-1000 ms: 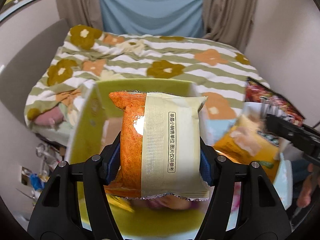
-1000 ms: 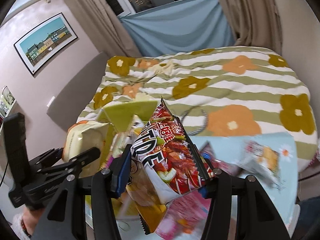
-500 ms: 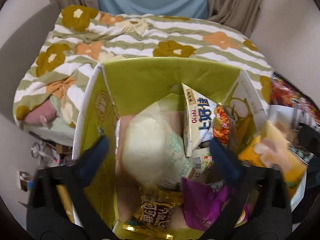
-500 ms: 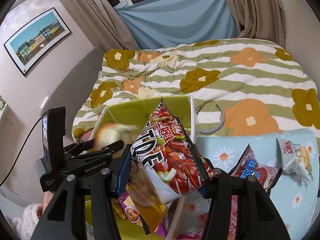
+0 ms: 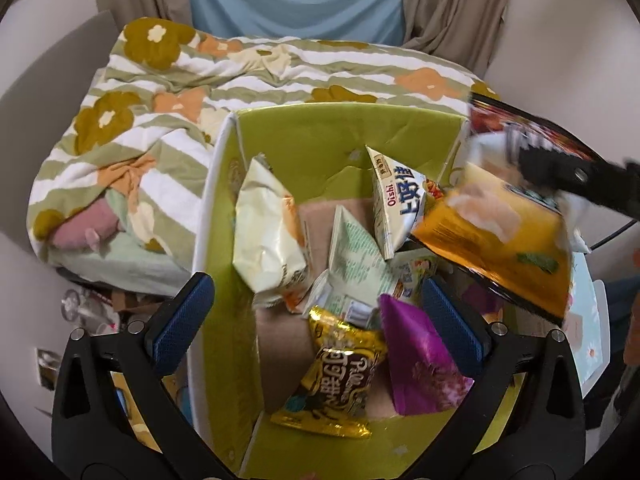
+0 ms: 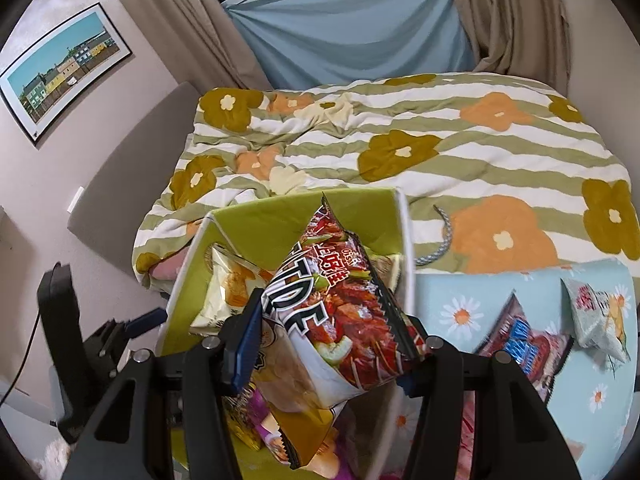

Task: Organize snacks
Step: 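Drop the orange-and-white bag into the box with the left gripper while the right drops the red chip bag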

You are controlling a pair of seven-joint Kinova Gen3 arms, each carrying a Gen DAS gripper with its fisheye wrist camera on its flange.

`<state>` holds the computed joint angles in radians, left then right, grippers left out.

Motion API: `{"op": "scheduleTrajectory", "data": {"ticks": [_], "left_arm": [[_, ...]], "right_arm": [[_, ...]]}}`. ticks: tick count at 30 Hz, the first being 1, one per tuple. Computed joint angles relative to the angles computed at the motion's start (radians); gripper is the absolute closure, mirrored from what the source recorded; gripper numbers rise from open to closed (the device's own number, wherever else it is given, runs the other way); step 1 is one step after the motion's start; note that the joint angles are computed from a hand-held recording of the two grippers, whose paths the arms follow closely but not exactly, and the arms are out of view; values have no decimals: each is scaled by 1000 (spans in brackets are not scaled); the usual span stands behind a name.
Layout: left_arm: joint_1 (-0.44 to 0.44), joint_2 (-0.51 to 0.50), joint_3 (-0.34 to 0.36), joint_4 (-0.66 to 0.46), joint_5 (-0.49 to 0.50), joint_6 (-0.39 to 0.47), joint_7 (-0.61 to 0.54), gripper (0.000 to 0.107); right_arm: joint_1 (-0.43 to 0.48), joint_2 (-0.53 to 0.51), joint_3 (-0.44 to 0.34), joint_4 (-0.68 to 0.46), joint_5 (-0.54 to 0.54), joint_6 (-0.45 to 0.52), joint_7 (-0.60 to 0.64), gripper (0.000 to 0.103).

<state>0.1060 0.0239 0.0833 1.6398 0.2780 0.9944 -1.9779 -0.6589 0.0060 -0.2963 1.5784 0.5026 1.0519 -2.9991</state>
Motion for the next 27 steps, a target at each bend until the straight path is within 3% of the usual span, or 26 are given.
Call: {"op": "scheduleTrajectory", "data": {"ticks": [6, 12, 14, 16, 18, 27], "left_arm": [[-24, -8, -19, 0, 12, 16, -18, 4], [-37, -3, -22, -1, 11, 22, -28, 4], [-38, -2, -21, 2, 11, 24, -29, 4], [-38, -4, -21, 14, 18, 24, -37, 4], [-34, -7, -17, 22, 13, 21, -40, 4], [-34, -47, -27, 47, 48, 26, -71, 4]], "right_arm": [[7, 76, 36, -73, -58, -29, 102, 51], [-17, 169, 81, -175, -97, 6, 203, 49], [-27, 180, 98, -179, -104, -12, 212, 43], [-49, 183, 112, -171, -81, -29, 185, 12], [-71, 171, 120, -142, -41, -56, 143, 1], [-123, 147, 98, -125, 48, 5, 44, 1]]}}
